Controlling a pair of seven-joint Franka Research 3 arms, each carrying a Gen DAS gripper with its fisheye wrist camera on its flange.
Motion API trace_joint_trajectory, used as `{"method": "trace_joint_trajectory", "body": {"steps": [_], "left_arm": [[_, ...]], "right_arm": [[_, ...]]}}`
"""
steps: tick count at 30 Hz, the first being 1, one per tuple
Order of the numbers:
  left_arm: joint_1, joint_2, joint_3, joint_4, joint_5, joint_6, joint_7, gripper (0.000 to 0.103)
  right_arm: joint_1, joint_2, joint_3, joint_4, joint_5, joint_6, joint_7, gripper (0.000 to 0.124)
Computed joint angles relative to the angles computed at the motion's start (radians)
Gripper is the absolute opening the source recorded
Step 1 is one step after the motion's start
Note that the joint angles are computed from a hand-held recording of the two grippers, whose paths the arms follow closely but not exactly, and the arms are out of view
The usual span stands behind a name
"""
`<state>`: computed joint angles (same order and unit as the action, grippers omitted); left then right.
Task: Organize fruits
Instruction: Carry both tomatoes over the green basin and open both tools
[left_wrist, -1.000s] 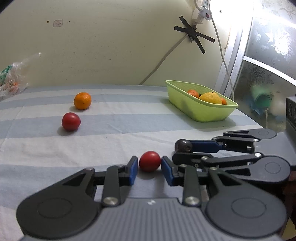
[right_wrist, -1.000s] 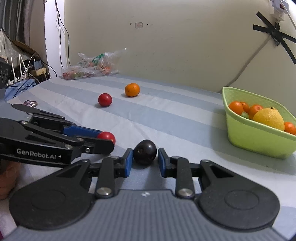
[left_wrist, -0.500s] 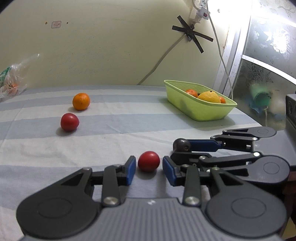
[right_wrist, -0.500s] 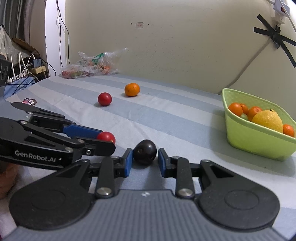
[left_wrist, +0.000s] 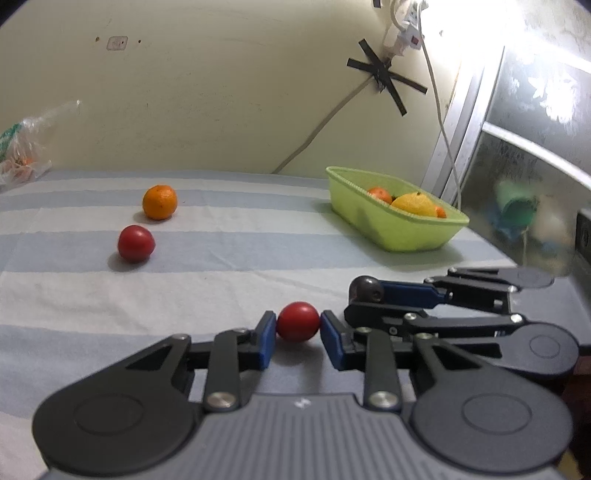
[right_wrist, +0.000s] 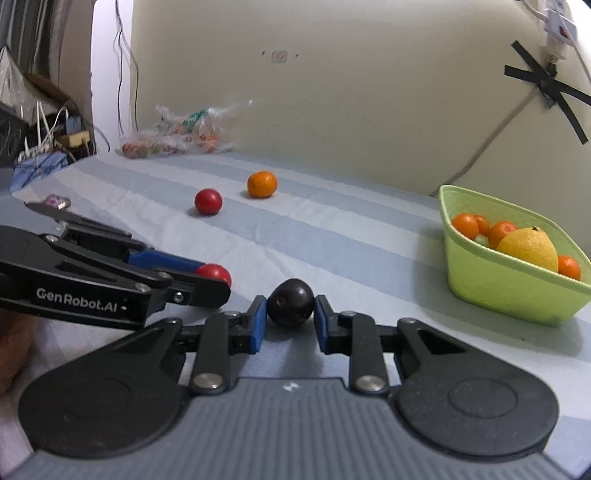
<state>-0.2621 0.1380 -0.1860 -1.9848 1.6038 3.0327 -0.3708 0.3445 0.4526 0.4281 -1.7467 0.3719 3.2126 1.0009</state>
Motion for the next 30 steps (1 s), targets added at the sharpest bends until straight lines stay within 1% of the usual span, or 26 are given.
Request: {"method": "trace_joint_trajectory", "body": {"steps": [3,4,5,8,10,11,13,15,16,17,18,19,21,22,23,24,25,27,28,30], "left_arm": [[0.006,0.024,0.003,0.049,0.040,0.042,-0.034,0.027],[0.007,0.034,0.003,0.072,0.042,0.049,-0.023,0.027],[0.007,0.046,0.002,0.093,0.025,0.052,0.011,0.027],[0.002,0.097,0.010,0.166,-0.098,0.072,0.173,0.027],[0.007,0.154,0.005,0.235,-0.236,0.089,0.333,0.027],[0.014,0.185,-0.008,0.273,-0.306,0.089,0.413,0.027],[0.031,0.249,-0.047,0.349,-0.431,0.072,0.562,0.027],[0.081,0.338,-0.140,0.448,-0.591,0.037,0.764,0.027],[0.095,0.382,-0.178,0.497,-0.650,0.015,0.840,0.027],[0.122,0.443,-0.244,0.565,-0.724,-0.022,0.953,0.027],[0.126,0.488,-0.276,0.619,-0.767,-0.053,1.021,0.027],[0.118,0.536,-0.296,0.684,-0.802,-0.095,1.080,0.027],[0.093,0.616,-0.320,0.802,-0.863,-0.171,1.177,0.028],[0.082,0.655,-0.333,0.860,-0.895,-0.210,1.225,0.031],[0.067,0.690,-0.339,0.916,-0.924,-0.241,1.262,0.038],[0.051,0.725,-0.341,0.971,-0.950,-0.264,1.289,0.040],[0.038,0.750,-0.339,1.011,-0.972,-0.278,1.308,0.043],[0.020,0.771,-0.323,1.048,-1.007,-0.285,1.321,0.044],[0.017,0.771,-0.316,1.049,-1.023,-0.279,1.322,0.044],[0.025,0.734,-0.292,0.992,-1.048,-0.237,1.294,0.044]], "right_arm": [[-0.079,0.012,0.092,-0.012,0.021,0.047,-0.003,0.030],[-0.104,0.016,0.118,-0.016,0.019,0.063,0.001,0.030],[-0.110,0.017,0.123,-0.017,0.011,0.078,0.012,0.030],[-0.146,0.025,0.150,-0.020,-0.030,0.143,0.042,0.030],[-0.150,0.030,0.138,-0.008,-0.052,0.183,0.067,0.030],[-0.132,0.031,0.109,0.004,-0.053,0.202,0.079,0.030],[-0.069,0.036,0.017,0.036,-0.035,0.222,0.096,0.030],[0.004,0.048,-0.087,0.078,-0.007,0.218,0.111,0.030],[0.041,0.058,-0.140,0.103,0.008,0.212,0.119,0.030],[0.070,0.069,-0.183,0.123,0.016,0.207,0.129,0.030],[0.108,0.078,-0.235,0.143,0.029,0.198,0.138,0.030],[0.145,0.090,-0.287,0.165,0.039,0.186,0.148,0.031],[0.186,0.116,-0.346,0.192,0.043,0.193,0.168,0.032],[0.213,0.128,-0.380,0.203,0.056,0.194,0.178,0.036],[0.215,0.137,-0.386,0.210,0.055,0.192,0.186,0.046],[0.204,0.135,-0.376,0.203,0.046,0.197,0.191,0.049],[0.201,0.137,-0.375,0.200,0.040,0.204,0.195,0.050],[0.208,0.140,-0.386,0.196,0.038,0.236,0.198,0.050],[0.208,0.140,-0.385,0.191,0.040,0.257,0.200,0.050],[0.205,0.139,-0.381,0.182,0.049,0.295,0.203,0.050]]}}
